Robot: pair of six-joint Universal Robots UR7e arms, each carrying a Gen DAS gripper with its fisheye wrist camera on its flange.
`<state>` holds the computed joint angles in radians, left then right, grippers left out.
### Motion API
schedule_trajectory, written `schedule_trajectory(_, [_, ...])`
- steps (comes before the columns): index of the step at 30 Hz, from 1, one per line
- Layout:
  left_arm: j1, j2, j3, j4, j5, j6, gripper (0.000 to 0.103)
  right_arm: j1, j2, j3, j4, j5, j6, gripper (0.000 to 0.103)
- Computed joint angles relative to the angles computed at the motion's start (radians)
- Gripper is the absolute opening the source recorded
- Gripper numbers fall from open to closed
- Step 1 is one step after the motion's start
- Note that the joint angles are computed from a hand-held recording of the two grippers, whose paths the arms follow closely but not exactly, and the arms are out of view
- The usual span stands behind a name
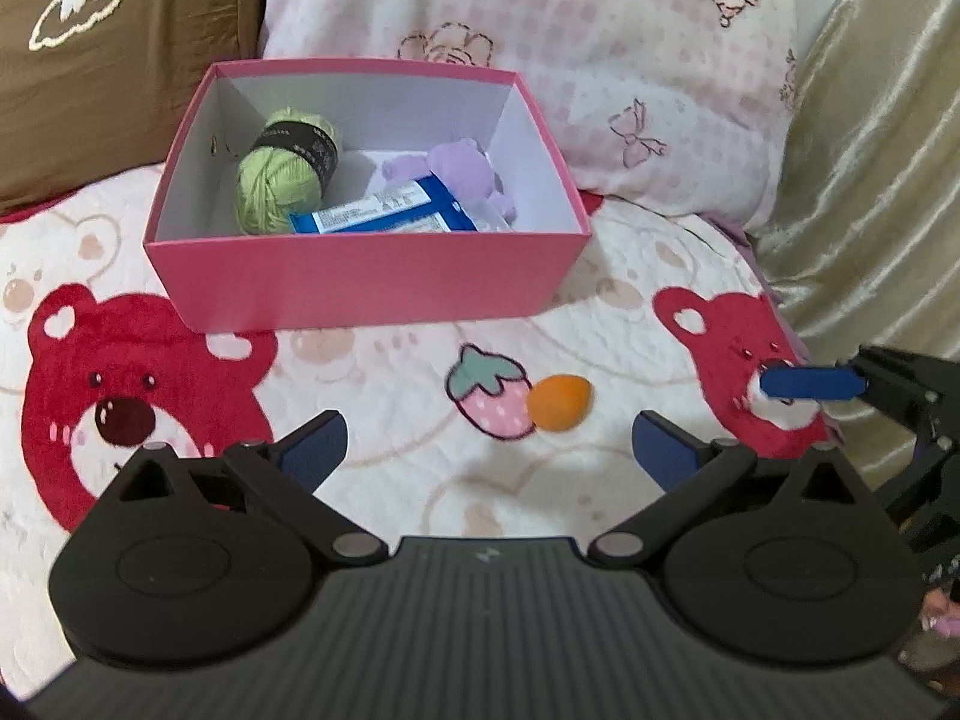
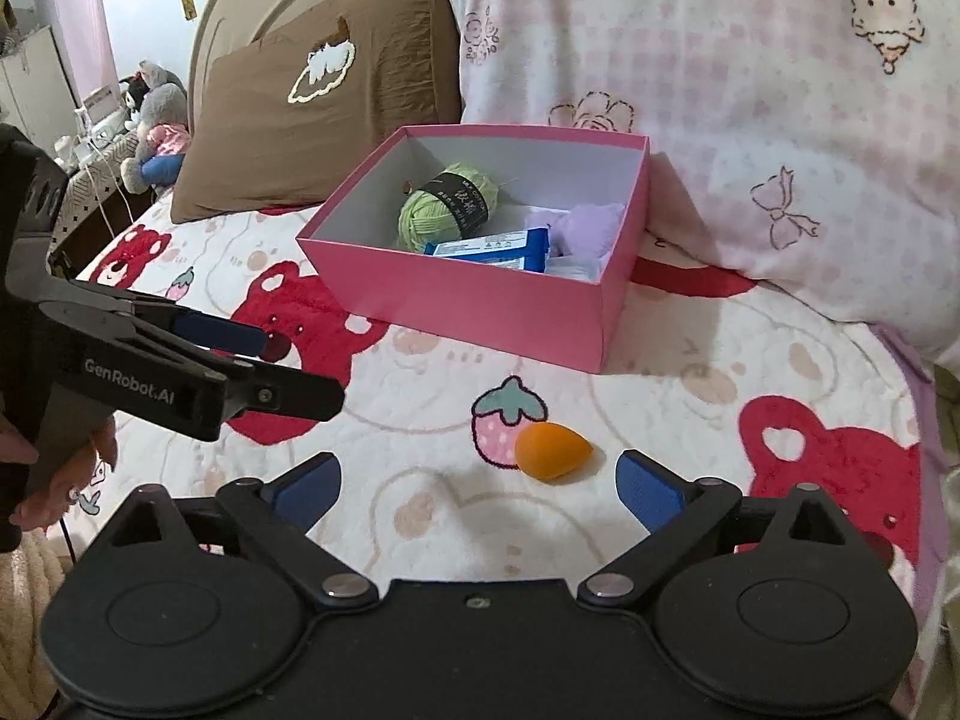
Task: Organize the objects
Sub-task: 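Move the left tool toward the orange makeup sponge on the blanket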
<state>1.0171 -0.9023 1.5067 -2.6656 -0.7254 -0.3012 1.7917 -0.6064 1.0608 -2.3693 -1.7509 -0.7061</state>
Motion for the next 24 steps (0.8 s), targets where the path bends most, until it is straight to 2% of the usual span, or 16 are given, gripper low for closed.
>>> schedule_trajectory(2, [0.008,0.013,-0.001,-0.028,0.008,0.006,0.103,-0.011,0.006,0.006,-0.009,0.032,-0.004,0.1])
schedule_trajectory(6, [0.029,0.033,-0.016,-0.018,0.004,0.006,0.103,-0.046,0.011,0.059,-0.124,0.155,-0.05,0.1])
schedule_trajectory(8, [0.037,0.044,-0.016,-0.038,-0.004,-0.011,0.103,-0.053,0.024,0.064,-0.153,0.172,-0.086,0.1])
schedule_trajectory(11, [0.041,0.069,-0.006,-0.122,-0.012,0.042,0.103,-0.058,0.042,0.08,-0.226,0.16,-0.159,0.1])
schedule_trajectory(15, [0.05,0.096,0.004,-0.185,-0.011,0.058,0.103,-0.068,0.073,0.061,-0.245,0.116,-0.163,0.1])
schedule_trajectory(18, [0.062,0.112,0.014,-0.24,-0.039,0.082,0.103,-0.082,0.085,0.093,-0.331,0.114,-0.186,0.1])
schedule_trajectory(22, [0.077,0.145,0.005,-0.313,-0.064,0.121,0.103,-0.096,0.116,0.105,-0.419,0.094,-0.273,0.1])
schedule_trajectory(24, [0.085,0.164,-0.004,-0.362,-0.081,0.141,0.102,-0.105,0.132,0.087,-0.408,0.099,-0.283,0.1])
